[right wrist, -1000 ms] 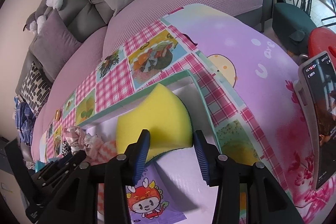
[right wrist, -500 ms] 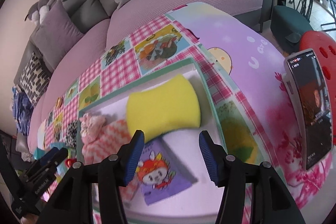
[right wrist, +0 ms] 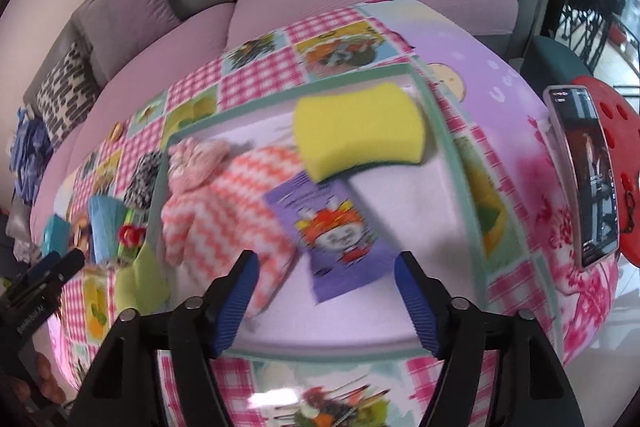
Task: Organize soft objects
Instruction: 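Open both tools to release the scrunchie and sponge into the tray, then withdraw both tools from the tray back over the pile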
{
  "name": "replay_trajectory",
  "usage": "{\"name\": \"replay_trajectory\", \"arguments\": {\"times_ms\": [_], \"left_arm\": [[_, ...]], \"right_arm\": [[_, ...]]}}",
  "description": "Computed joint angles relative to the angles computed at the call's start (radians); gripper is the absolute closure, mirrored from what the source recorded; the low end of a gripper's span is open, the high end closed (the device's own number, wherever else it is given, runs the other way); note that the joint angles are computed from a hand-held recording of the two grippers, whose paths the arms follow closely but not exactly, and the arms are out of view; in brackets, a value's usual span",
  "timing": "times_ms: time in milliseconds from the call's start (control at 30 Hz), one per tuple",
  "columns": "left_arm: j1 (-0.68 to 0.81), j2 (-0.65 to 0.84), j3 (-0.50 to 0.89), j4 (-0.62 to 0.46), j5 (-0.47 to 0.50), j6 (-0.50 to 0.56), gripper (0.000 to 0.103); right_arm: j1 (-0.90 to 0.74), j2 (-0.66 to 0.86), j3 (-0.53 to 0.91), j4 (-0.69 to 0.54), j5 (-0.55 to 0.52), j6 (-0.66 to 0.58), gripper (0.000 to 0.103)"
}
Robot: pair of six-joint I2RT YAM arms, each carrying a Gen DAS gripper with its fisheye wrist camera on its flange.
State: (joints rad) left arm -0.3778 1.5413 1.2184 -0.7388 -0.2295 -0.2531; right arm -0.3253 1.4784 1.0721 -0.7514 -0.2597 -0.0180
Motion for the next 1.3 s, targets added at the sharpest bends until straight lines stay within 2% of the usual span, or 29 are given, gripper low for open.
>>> {"name": "replay_trajectory", "arguments": {"times_ms": [67,133,200,500,667,1100,1300], "left_arm": [[0.033,-0.046,-0.039,0.000,-0.010,0.003,0.029],[0.068,-0.082,-0.069,0.006,-0.002,0.001,0.024],[0.113,-0.126,-0.108,0.015,0.010,0.004,0.018],[0.330,-0.259,-0.245,0.037,0.092,0.056,0.018],[0.398,-0.302,-0.283,0.037,0.121,0.089,0.018],[0.534,-0.391,-0.345,0.018,0.195,0.156,0.018],[0.584,-0.408,-0.368,0.017,0.218,0.184,0.018]], "right_arm": [[0.037,-0.033,-0.028,0.009,0.014,0.016,0.023],[0.078,-0.062,-0.050,0.013,0.027,0.032,0.021],[0.115,-0.082,-0.065,0.016,0.044,0.051,0.013],[0.248,-0.137,-0.107,0.015,0.100,0.113,0.006],[0.297,-0.165,-0.120,0.013,0.124,0.141,0.000],[0.471,-0.230,-0.145,0.014,0.250,0.203,0.000],[0.604,-0.253,-0.157,0.041,0.330,0.213,0.000]]}}
